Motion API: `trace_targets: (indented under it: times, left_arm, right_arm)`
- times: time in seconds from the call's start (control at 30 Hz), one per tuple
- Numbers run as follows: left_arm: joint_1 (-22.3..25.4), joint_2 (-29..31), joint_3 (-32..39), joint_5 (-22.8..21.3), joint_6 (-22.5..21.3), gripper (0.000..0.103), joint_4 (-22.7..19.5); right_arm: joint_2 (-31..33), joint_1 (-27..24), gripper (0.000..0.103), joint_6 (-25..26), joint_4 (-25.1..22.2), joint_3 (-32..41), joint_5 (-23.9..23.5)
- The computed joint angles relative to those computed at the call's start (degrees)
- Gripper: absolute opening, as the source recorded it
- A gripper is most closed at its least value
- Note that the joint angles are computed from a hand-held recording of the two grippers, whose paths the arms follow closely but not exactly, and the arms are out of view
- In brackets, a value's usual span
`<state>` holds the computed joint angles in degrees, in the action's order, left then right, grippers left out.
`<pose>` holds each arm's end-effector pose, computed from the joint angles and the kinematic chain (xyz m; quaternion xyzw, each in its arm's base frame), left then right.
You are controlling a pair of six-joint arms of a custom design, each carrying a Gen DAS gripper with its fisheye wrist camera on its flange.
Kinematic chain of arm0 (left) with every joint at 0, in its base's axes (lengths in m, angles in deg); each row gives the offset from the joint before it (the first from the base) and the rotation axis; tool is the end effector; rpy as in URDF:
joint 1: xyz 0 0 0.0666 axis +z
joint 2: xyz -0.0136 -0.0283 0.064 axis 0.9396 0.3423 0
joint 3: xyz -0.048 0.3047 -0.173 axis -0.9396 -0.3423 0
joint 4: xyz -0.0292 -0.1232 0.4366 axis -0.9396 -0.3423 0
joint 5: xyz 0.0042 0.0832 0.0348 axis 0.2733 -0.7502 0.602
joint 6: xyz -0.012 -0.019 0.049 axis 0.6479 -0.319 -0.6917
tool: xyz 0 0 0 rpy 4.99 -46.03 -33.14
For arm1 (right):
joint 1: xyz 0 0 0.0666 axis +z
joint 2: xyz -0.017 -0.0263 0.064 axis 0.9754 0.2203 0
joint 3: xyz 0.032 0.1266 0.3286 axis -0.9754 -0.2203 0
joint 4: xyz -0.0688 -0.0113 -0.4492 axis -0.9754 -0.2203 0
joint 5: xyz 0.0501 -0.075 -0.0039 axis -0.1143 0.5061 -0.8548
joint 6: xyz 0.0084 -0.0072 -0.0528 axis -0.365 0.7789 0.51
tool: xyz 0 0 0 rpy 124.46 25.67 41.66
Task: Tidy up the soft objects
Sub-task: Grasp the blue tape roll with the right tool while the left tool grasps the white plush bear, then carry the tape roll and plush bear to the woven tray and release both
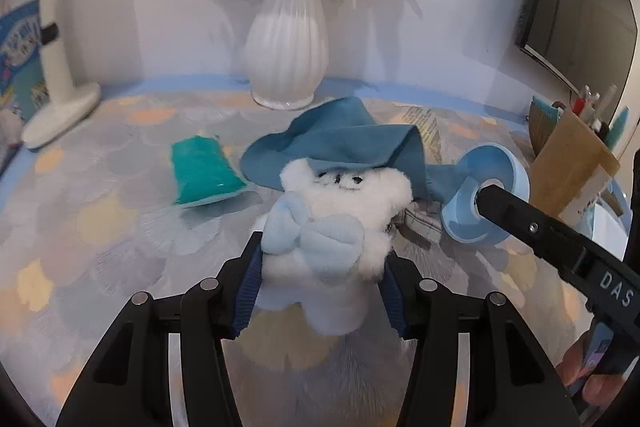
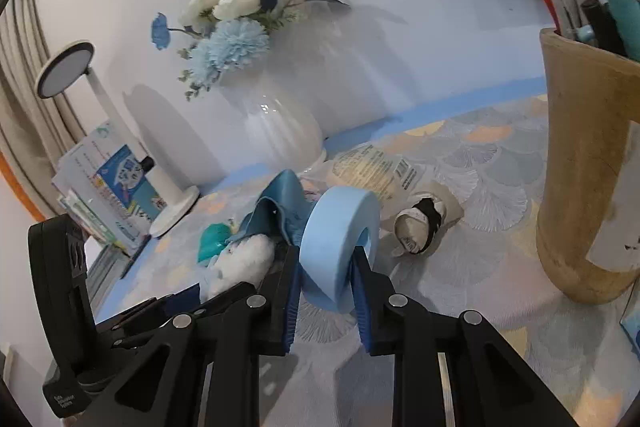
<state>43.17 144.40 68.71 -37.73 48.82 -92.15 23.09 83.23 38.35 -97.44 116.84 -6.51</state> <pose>0.6259 -0.3115 0.3814 0.0250 0.9073 -0.1087 0.4054 0.5764 0.0702 0.4418 0.0007 0.8796 0.2131 0.4253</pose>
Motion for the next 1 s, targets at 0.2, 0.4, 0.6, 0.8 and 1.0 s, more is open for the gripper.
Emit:
trace_targets:
  times: [0.2, 0.4, 0.6, 0.8, 1.0]
  left_arm:
    - [-1.0, -4.3, -5.8, -1.3, 4.6, 0.050, 0.3]
    - [-0.8, -8.6, -12.0, 0.4, 10.7, 0.050, 3.0]
    - [-2.8, -9.6, -13.0, -3.9, 10.3, 0.050, 1.8]
    - [-3.6, -9.7, -12.7, -6.3, 10.9, 0.050, 0.1]
    - [-4.2, -9.4, -12.0, -7.5, 11.1, 0.050, -1.2]
  right_arm:
    - [-2.8, 0.1, 0.023, 0.6, 0.0, -2.7, 0.9]
    - [-7.6, -2.7, 0.023, -4.6, 2.4, -8.1, -2.8]
    - [-11.1, -2.0, 0.023, -1.3, 4.2, -11.1, -5.0]
    - [-11.8, -2.3, 0.023, -1.6, 5.3, -12.1, -7.7]
    - [-12.8, -2.8, 0.023, -2.3, 6.9, -13.3, -10.2]
